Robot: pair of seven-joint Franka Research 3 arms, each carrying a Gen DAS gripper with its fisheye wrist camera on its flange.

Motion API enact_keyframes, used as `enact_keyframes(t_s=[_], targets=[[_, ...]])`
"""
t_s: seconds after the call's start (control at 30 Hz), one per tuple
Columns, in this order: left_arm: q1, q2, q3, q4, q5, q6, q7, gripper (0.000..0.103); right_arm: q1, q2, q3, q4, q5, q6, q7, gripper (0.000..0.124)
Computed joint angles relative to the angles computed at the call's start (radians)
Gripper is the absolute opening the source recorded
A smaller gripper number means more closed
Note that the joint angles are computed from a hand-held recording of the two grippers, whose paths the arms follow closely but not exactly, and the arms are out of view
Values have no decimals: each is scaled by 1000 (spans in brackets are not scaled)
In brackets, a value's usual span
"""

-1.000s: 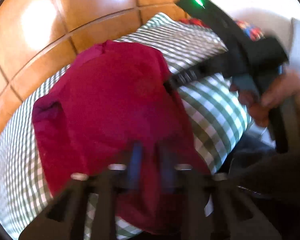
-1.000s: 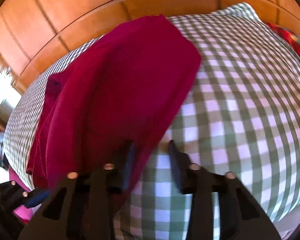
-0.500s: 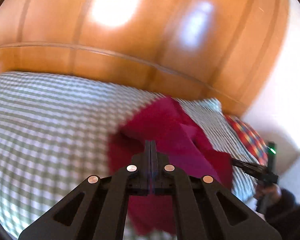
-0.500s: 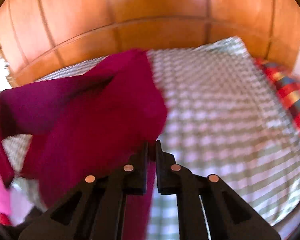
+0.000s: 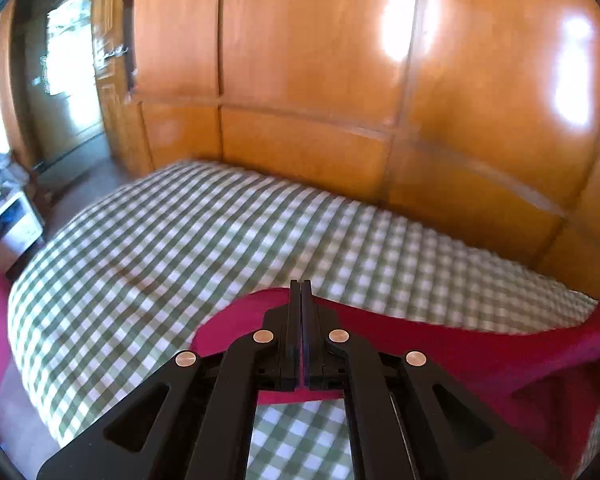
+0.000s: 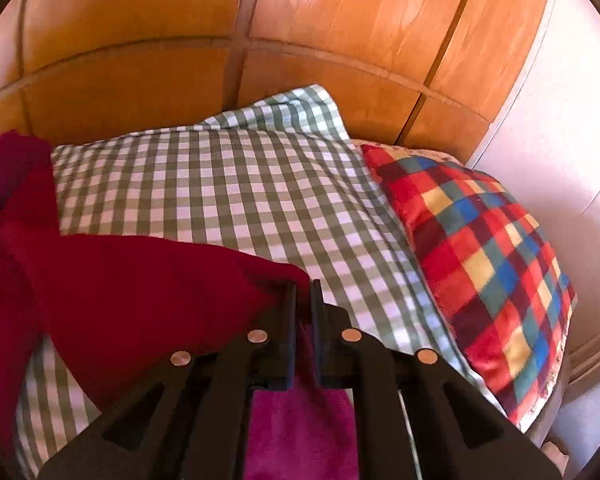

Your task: Fold small clothes

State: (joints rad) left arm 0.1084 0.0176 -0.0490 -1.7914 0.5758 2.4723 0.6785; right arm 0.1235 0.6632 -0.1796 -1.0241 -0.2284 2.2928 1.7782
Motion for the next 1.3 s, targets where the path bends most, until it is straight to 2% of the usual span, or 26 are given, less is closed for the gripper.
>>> enact_keyframes(t_s=[0.03, 0.1, 0.13, 0.17, 0.2, 0.23, 0.27, 0.3, 0.33, 0.37, 0.4, 0.43, 0.47, 0.53, 0.6, 0.67, 0.73, 0.8, 0.83, 0.9, 0.93, 0.97, 1.0, 1.07, 1.2, 1.3], targets=[[-1, 17, -1, 14, -9, -24, 11, 0, 0, 18, 1, 28, 2, -18, -3, 13], [-9, 25, -2, 16, 33, -62, -21, 0, 14, 10, -5, 10, -12, 0, 10, 46], [-8, 24, -1, 5, 20, -51, -15, 0, 24, -26, -9, -49, -21, 36, 28, 73], [-6, 11, 0, -23, -5, -30, -12, 9, 36, -62, -11, -108, -32, 74, 48, 78], [-5, -5, 0, -51, -25, -23, -15, 20, 48, -109, -9, -180, -42, 116, 57, 78], [-7, -31, -3, -86, -40, -13, -26, 45, 48, -147, 5, -234, -38, 137, 42, 78], [-5, -59, -3, -131, -50, 31, -36, 60, 38, -204, 34, -312, -6, 161, 11, 78], [-5, -92, -4, -188, -66, 95, -42, 62, 15, -253, 76, -375, 59, 174, -39, 78], [-8, -122, -4, -239, -100, 150, -21, 62, -13, -300, 119, -435, 152, 176, -111, 78], [-25, -161, 0, -299, -183, 197, 52, 62, -68, -360, 195, -507, 315, 146, -240, 78], [-61, -200, 14, -362, -305, 248, 161, 62, -103, -402, 240, -555, 467, 89, -351, 78], [-85, -220, 22, -397, -377, 271, 227, 62, -117, -428, 258, -581, 563, 32, -420, 78], [-136, -251, 42, -447, -491, 294, 335, 62, -135, -466, 281, -622, 683, -72, -511, 78], [-260, -304, 95, -532, -728, 318, 546, 62, -131, -519, 288, -691, 809, -199, -604, 76], [-346, -331, 125, -575, -889, 316, 664, 62, -113, -566, 287, -766, 913, -317, -662, 73], [-431, -353, 151, -612, -1058, 321, 775, 62, -87, -593, 275, -823, 1002, -344, -670, 71], [-472, -353, 143, -628, -1163, 338, 828, 62, -60, -596, 258, -850, 1081, -331, -661, 65], [-456, -330, 98, -617, -1167, 323, 811, 61, -29, -584, 242, -851, 1115, -308, -640, 60], [-452, -317, 84, -612, -1176, 323, 811, 55, -12, -582, 238, -851, 1107, -284, -630, 51], [-455, -284, 65, -591, -1208, 321, 834, 40, 16, -582, 233, -845, 1058, -227, -609, 25], [-422, -272, 24, -581, -1146, 318, 788, 21, 24, -588, 231, -848, 1056, -220, -613, 6], [-370, -259, -29, -566, -1025, 307, 703, 7, 25, -595, 224, -846, 1045, -216, -622, 6], [-339, -253, -58, -557, -947, 298, 639, 7, 28, -612, 219, -857, 1024, -195, -632, 6], [-334, -261, -57, -550, -918, 294, 611, 7, 26, -664, 204, -889, 999, -148, -682, 6], [-348, -356, -17, -586, -905, 295, 648, 6, -5, -766, 155, -935, 963, -79, -732, 6], [-359, -456, 18, -641, -896, 269, 663, 6, -35, -804, 129, -953, 889, -25, -710, 6]])
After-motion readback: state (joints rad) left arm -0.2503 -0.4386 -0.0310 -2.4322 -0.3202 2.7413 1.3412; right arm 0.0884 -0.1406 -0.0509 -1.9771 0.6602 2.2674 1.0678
